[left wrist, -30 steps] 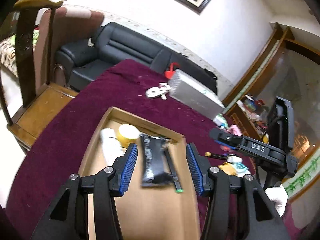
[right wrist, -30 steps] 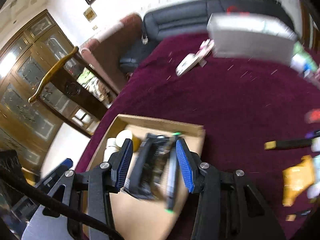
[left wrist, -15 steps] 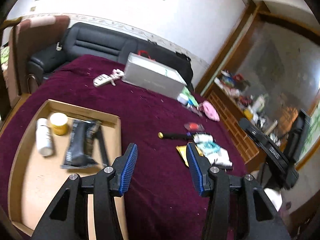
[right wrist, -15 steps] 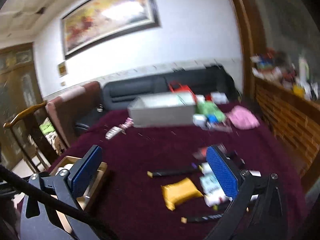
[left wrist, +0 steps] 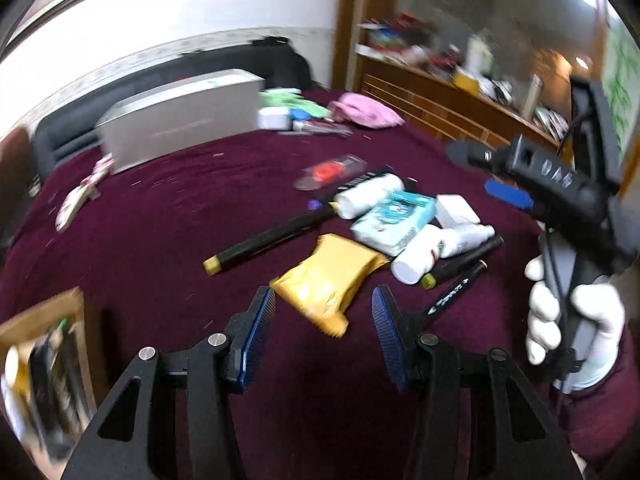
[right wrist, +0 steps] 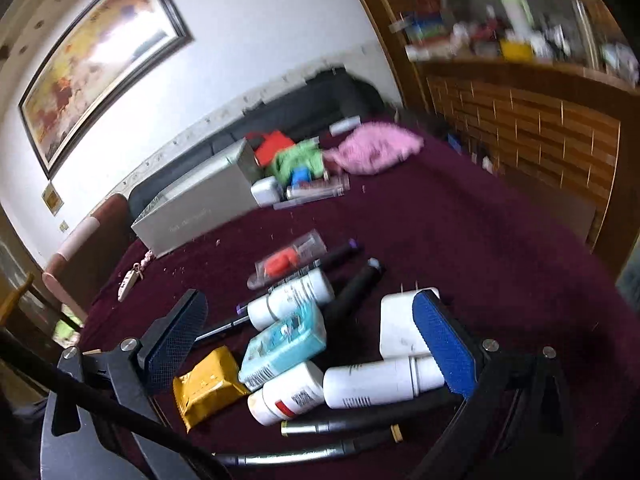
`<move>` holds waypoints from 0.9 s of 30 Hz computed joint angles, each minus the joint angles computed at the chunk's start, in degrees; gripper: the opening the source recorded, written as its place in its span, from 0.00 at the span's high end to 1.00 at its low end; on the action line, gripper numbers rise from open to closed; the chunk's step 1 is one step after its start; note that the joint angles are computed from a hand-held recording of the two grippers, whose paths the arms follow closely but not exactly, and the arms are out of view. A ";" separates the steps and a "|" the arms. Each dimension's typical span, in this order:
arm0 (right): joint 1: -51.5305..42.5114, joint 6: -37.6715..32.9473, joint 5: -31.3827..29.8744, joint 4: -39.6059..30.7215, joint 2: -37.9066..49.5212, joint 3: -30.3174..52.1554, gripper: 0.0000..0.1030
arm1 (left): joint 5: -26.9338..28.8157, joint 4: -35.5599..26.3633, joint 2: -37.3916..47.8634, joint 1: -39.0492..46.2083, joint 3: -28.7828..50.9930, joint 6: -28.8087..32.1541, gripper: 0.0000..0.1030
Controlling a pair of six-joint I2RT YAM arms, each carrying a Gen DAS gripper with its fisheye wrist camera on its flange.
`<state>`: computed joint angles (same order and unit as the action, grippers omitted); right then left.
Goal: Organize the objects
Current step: 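Grasp the yellow snack packet with the left gripper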
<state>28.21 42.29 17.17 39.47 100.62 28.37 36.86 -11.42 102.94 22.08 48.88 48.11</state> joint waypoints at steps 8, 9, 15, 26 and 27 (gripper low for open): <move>0.81 -0.36 -0.12 0.32 0.86 0.25 0.00 | -10.30 10.18 7.93 -11.61 1.67 -2.57 0.57; 0.52 0.12 -0.66 0.73 0.79 -0.10 0.00 | -12.27 13.11 8.82 -12.94 0.96 -2.37 0.56; -1.49 2.13 -3.17 1.74 1.69 -0.71 0.00 | -14.55 14.65 8.45 -14.08 -0.83 -4.63 0.62; -1.00 2.02 -2.55 -0.55 3.00 0.78 0.00 | 0.47 -2.03 -5.21 3.65 -3.59 0.10 0.91; -1.03 2.18 -2.66 -0.70 3.20 0.84 0.00 | 0.31 -3.00 -6.01 4.82 -4.11 1.58 0.91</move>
